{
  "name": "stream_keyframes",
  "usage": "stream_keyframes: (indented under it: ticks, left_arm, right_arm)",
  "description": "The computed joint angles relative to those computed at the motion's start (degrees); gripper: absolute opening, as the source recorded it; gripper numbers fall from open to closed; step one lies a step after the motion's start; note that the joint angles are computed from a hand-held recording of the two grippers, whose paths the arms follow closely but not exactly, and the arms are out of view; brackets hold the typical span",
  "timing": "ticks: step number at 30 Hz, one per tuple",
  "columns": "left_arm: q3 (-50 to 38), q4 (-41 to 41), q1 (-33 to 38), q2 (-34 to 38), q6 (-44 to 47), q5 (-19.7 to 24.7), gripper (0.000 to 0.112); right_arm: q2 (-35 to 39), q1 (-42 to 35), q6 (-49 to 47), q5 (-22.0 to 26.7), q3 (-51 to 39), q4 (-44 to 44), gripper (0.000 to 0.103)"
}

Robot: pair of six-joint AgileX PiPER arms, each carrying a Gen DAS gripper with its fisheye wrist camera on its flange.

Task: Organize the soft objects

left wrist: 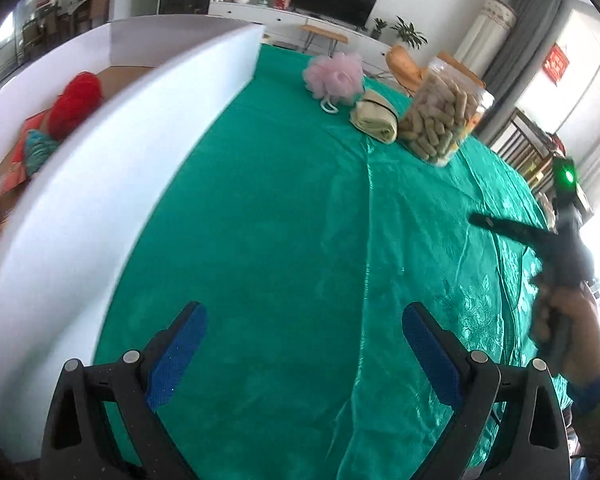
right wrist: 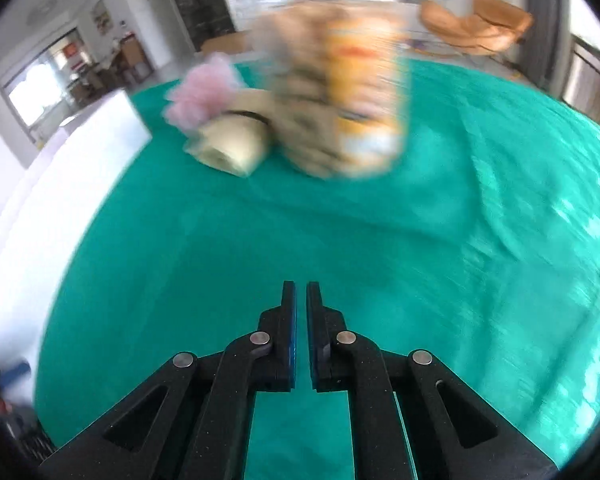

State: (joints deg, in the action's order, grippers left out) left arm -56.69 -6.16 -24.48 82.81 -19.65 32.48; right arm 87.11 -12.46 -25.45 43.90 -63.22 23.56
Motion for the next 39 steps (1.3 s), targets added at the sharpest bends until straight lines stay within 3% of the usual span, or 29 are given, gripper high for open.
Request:
stream_keyframes:
  ticks: [2, 4, 6, 8, 12, 15, 17, 18, 19, 21, 23, 27, 30, 33, 35, 37, 39]
  left_arm:
    - [-1.16, -0.56, -0.54, 2.01, -0.33, -0.18, 0.098]
    - [-2.22, -1.77, -0.84, 3.66, -0.15, -0.74, 0.098]
    - [-2.28, -2.48, -1.39, 4.16, -0.50, -1.66, 0.098]
    - [-1.20, -1.86, -2.24, 3.97, -1.46, -3.39, 0.098]
    - [1.05, 3.51, -2.97, 2.82, -7.81, -4.80, 0.098]
    - [2.97, 2.00, -2.07, 1.57, -7.36, -6.93, 0.098]
    - [3.36, 1.15, -1.63, 1.41, -6.85, -7.06, 0.098]
    - [3.63, 0.48, -1.42, 1.24, -6.22, -7.07, 0.098]
    - [3.72, -1.10, -0.99, 1.32, -4.69, -7.06, 0.098]
    - [3.77, -3.42, -0.51, 1.59, -2.68, -7.17, 0.098]
    - [3.76, -5.70, -0.09, 2.02, -0.58, -7.35, 0.098]
    - [2.54, -4.71, -0.62, 3.29, -0.60, -6.72, 0.098]
    - [1.74, -4.19, -1.31, 4.25, -0.71, -6.19, 0.098]
    - [0.53, -4.17, -1.64, 5.77, -0.46, -5.10, 0.098]
    - [-1.16, -2.07, -2.25, 7.20, -1.93, -4.46, 0.098]
    - [-3.02, -6.13, -1.60, 9.01, 3.42, -4.93, 0.098]
    - [-9.56, -3.91, -0.67, 13.51, 4.37, -1.69, 0.098]
  right_arm:
    - [1.20, -1.31, -1.76, 1.09, -1.12, 0.80, 0.017]
    - [1.21, -2.21, -5.52, 1.77, -1.57, 5.93, 0.068]
    - [3.83, 0.73, -5.25, 1.13, -4.98, 10.05, 0.069]
    - [10.31, 4.83, -0.43, 3.74, -14.22, 10.40, 0.069]
    - [26.31, 15.88, 22.49, 4.31, -37.14, -4.95, 0.068]
    - [37.56, 22.00, 38.75, 9.53, -54.32, -21.32, 0.068]
    - [43.43, 23.36, 44.07, 14.70, -63.58, -25.36, 0.068]
    - [44.08, 23.19, 45.91, 15.23, -64.82, -25.03, 0.055]
    - [43.17, 23.57, 47.71, 14.68, -63.76, -27.00, 0.028]
    - [38.22, 23.73, 44.97, 8.08, -54.78, -26.20, 0.020]
    - [31.37, 23.01, 38.34, 1.35, -43.32, -21.91, 0.020]
    - [13.48, 18.48, 18.02, -2.31, -20.40, -10.29, 0.020]
    - [-0.13, 12.67, 10.68, -9.33, -3.21, -11.70, 0.020]
    - [-6.43, 5.05, 10.01, -16.91, 6.37, -15.37, 0.020]
    - [-5.71, -0.12, 7.62, -19.60, 8.72, -16.53, 0.030]
    - [-2.81, -3.09, 2.48, -18.51, 8.07, -9.90, 0.060]
    - [-1.04, -4.11, 0.76, -15.97, 6.55, -6.35, 0.064]
